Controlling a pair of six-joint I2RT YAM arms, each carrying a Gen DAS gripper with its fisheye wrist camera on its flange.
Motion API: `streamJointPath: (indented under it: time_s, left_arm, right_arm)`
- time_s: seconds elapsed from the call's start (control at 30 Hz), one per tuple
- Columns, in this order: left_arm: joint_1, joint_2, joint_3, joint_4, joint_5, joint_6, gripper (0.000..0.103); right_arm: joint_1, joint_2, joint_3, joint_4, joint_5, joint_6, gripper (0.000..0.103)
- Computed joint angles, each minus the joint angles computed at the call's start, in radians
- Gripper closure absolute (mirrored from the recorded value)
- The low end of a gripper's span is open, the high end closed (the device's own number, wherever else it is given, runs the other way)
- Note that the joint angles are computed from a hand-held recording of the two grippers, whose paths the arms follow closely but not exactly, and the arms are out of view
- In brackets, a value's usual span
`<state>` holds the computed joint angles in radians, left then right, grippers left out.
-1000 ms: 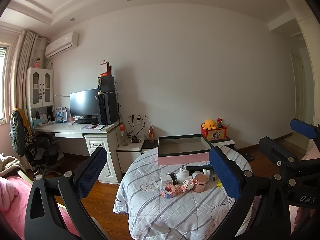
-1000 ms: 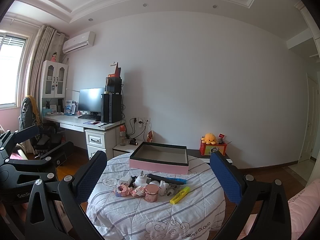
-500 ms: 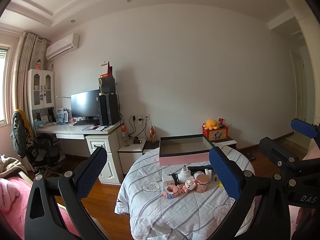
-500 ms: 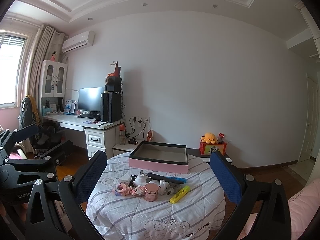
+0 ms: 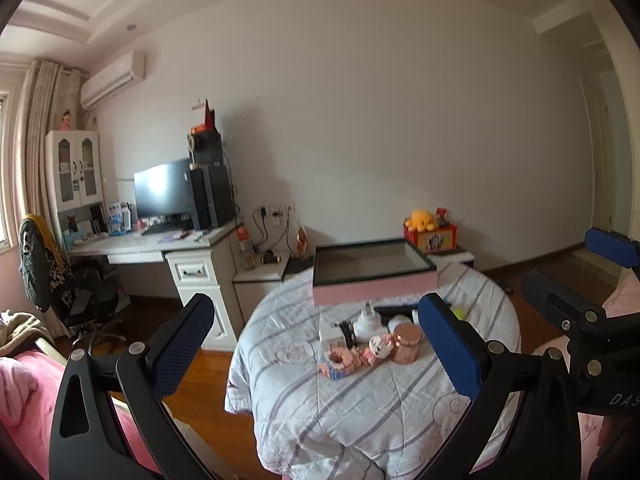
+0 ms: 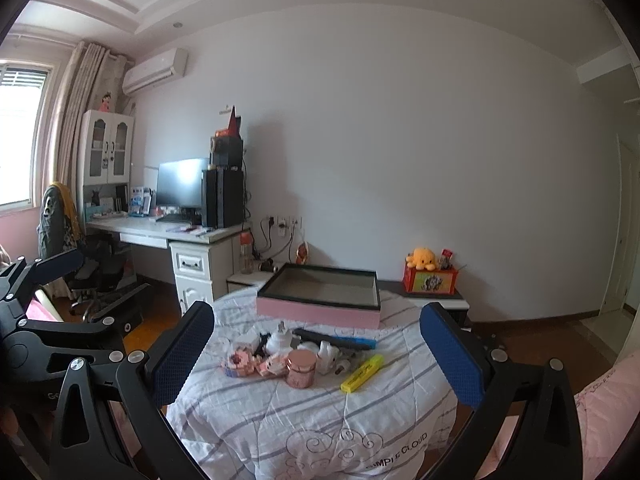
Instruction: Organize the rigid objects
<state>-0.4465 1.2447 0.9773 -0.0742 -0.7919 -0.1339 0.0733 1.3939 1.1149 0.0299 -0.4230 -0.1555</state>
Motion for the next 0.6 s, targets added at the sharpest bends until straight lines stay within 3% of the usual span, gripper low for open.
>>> streamJointPath:
  time_s: [0.27, 0.6]
  left_arm:
    - [0.101, 0.169, 0.033, -0.003, 0.176, -0.050, 0.000]
    - [0.226, 0.425, 0.125, -0.022, 0.314, -0.107, 0.000]
  right_arm:
    - [0.000, 0.174, 0.086, -0.050, 0.015, -0.030, 0.000]
    - [0.029, 0.440, 0.235, -0.106, 0.063, -0.080, 0.000]
